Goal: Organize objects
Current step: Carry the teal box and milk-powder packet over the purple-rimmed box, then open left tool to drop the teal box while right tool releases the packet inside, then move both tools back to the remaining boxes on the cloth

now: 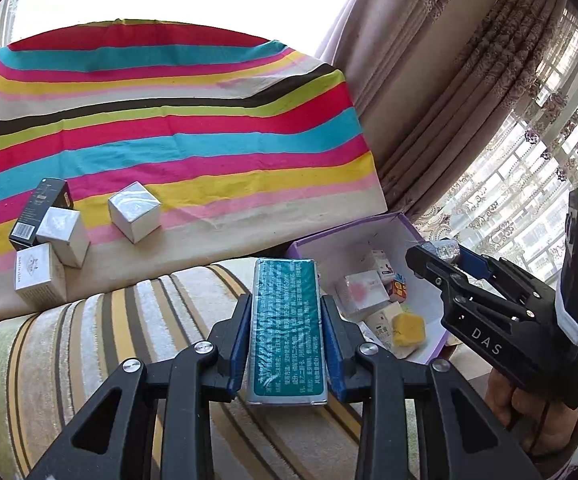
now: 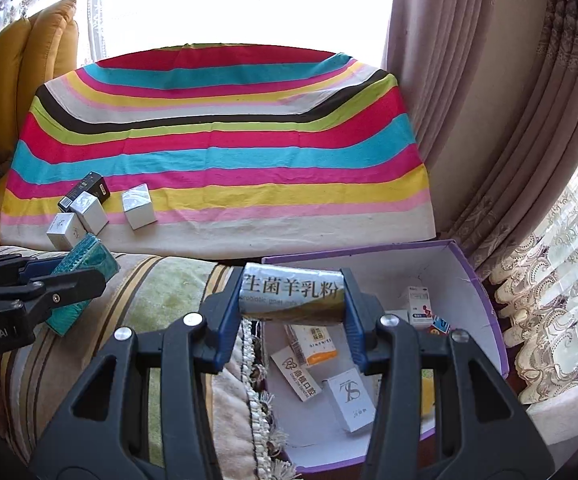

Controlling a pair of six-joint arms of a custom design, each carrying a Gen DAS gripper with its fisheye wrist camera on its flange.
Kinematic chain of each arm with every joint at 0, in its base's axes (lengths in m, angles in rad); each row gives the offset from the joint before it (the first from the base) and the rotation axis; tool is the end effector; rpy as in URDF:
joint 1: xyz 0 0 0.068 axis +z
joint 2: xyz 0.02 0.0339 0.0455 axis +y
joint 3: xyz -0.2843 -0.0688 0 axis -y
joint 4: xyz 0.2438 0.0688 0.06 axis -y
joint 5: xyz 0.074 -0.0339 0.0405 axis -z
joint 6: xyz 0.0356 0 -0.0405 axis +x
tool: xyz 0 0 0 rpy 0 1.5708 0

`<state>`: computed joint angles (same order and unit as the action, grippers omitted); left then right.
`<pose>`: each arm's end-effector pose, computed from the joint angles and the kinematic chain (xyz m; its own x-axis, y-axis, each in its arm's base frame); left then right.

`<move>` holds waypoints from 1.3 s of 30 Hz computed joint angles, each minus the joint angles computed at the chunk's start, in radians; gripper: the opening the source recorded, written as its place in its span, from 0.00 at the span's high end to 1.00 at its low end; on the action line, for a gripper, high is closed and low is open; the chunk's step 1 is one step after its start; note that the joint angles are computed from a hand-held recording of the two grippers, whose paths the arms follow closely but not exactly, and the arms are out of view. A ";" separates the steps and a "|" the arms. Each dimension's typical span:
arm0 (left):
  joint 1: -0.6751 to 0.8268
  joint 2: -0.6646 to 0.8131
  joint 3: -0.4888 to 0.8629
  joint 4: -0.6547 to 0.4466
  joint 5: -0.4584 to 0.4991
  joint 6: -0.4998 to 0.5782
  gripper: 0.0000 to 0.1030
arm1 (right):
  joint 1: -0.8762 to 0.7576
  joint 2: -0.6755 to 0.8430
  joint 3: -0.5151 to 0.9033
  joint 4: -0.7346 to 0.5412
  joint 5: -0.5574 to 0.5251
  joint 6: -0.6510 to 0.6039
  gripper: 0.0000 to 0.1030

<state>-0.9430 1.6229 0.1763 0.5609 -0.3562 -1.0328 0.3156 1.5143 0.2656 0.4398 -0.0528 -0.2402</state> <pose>0.1231 -0.1485 0.0798 -0.7731 -0.3049 -0.5561 -0.0683 0.9118 -0.4050 0.2025 0.0681 0.1058 -0.5861 -0.4413 -0.6796 -0.4983 0.8576 -0.1271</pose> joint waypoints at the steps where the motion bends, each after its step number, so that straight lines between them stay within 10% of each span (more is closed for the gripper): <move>1: 0.002 0.019 0.019 0.008 0.015 0.009 0.67 | -0.031 0.003 0.003 -0.002 -0.012 -0.007 0.52; 15: 0.007 0.198 0.262 0.012 0.149 0.148 0.65 | -0.370 0.063 0.089 -0.062 -0.148 -0.069 0.48; 18: -0.003 0.207 0.263 0.051 0.161 0.176 0.45 | -0.393 0.066 0.098 -0.062 -0.154 -0.063 0.36; 26: -0.037 0.135 0.222 0.022 0.075 0.137 0.31 | -0.360 0.050 0.085 -0.055 -0.126 -0.071 0.29; 39: -0.164 0.010 0.287 -0.429 -0.283 -0.006 0.18 | -0.276 -0.089 0.032 -0.074 -0.167 -0.046 0.09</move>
<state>-1.1071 1.6330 0.4634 0.1318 -0.6393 -1.0392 0.0394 1.4250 0.2979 0.3655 -0.2194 -0.2860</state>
